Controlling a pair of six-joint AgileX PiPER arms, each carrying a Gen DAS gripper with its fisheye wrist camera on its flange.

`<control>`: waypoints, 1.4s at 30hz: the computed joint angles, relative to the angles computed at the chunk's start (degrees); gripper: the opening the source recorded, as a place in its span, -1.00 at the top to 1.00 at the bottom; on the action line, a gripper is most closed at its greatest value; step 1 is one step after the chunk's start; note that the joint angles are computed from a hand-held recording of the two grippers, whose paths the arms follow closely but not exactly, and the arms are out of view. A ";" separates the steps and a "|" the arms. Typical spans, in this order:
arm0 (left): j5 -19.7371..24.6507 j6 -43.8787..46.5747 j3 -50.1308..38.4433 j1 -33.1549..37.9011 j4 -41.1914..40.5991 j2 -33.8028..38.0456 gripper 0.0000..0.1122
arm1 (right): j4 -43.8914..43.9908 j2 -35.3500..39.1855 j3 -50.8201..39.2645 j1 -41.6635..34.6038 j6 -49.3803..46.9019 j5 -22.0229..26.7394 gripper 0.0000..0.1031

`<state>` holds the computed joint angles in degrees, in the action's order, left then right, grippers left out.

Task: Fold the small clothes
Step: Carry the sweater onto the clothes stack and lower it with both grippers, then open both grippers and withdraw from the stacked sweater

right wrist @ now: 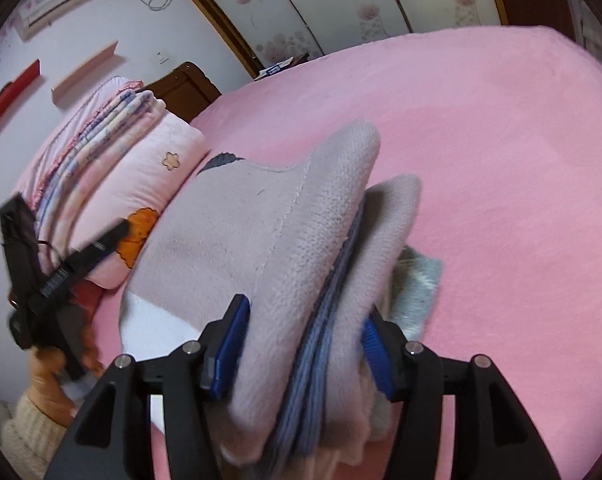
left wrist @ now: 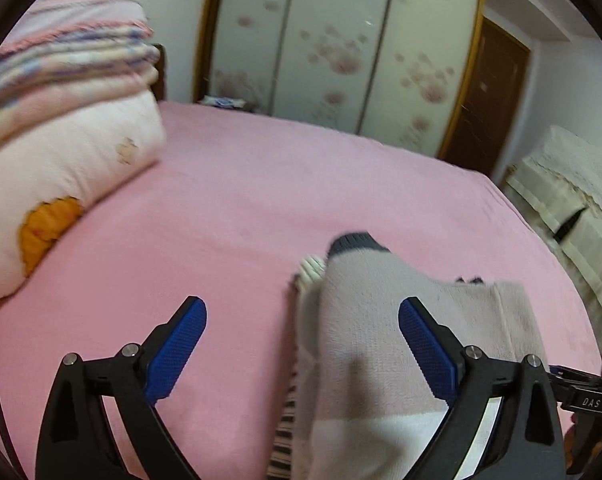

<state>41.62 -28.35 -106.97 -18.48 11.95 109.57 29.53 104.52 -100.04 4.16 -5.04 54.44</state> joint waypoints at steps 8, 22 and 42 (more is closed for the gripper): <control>-1.06 -1.58 7.94 -5.12 1.03 -6.08 -0.72 | -5.69 -9.79 7.12 1.57 -1.39 -9.49 -0.16; -6.72 4.09 13.98 -4.82 -14.53 -0.20 -0.73 | -10.77 -5.76 9.97 6.48 -0.16 -11.02 0.85; -3.36 -14.32 21.05 -8.37 3.60 -13.64 -0.83 | -9.41 -19.60 16.16 8.14 0.03 -8.79 0.78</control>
<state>38.26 -42.67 -85.92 -26.85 15.55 95.93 20.11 84.93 -83.88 12.30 -5.01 45.65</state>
